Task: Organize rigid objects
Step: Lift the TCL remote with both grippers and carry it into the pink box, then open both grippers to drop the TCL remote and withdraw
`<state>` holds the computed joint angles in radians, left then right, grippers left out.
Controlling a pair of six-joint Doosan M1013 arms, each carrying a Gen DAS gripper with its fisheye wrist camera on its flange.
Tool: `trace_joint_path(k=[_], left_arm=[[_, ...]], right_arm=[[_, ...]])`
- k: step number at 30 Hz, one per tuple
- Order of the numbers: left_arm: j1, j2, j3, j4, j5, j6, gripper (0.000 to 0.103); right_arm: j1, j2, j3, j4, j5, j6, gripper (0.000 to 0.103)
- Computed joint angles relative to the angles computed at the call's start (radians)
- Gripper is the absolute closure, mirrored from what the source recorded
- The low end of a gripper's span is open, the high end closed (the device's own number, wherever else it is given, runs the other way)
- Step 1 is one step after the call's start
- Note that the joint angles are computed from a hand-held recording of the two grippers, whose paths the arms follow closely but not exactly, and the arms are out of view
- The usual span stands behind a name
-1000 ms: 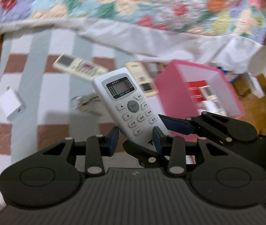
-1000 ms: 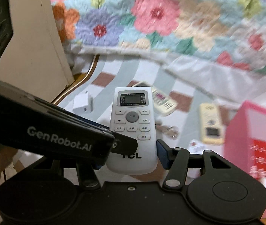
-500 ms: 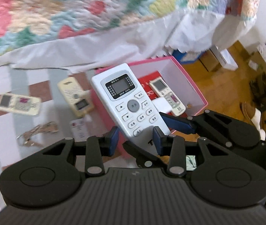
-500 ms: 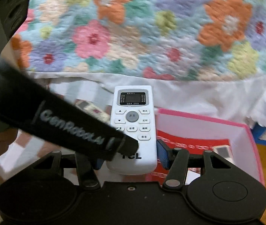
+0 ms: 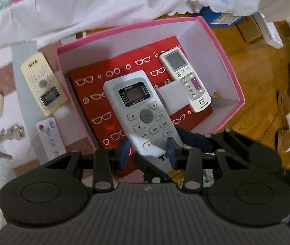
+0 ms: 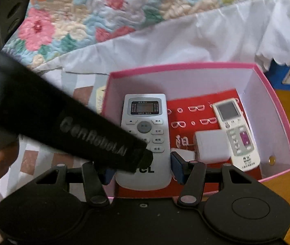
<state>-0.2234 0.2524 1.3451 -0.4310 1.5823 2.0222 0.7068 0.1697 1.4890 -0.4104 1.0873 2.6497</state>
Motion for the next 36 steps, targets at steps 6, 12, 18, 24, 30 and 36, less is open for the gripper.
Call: trace_joint_path(k=[6,12,18,24,30,36], left_arm=[[-0.021,-0.004,0.022,0.065,-0.027,0.005,0.066],[-0.022,0.000,0.022,0.064,-0.031,-0.015,0.059],[0.015,-0.026,0.018,0.024,-0.049,0.034,0.049],[0.085,-0.064,0.000,-0.041,-0.034,0.131,0.049],[0.173,-0.106,-0.021,-0.103,-0.033,0.255,0.049],[0.285,-0.125,-0.035,-0.196,-0.042,0.380,0.050]], right_arm=[[-0.026,-0.013,0.050,0.079,-0.094,0.015,0.042],[-0.031,-0.006,0.064,0.075,-0.122,-0.013,0.041],[-0.017,-0.018,0.057,0.082,-0.100,-0.023,0.038],[0.034,-0.035,0.024,0.022,-0.072,-0.032,0.038],[0.101,-0.025,-0.059,-0.051,-0.047,-0.106,0.038],[0.143,-0.004,-0.118,-0.096,-0.144,-0.227,0.034]])
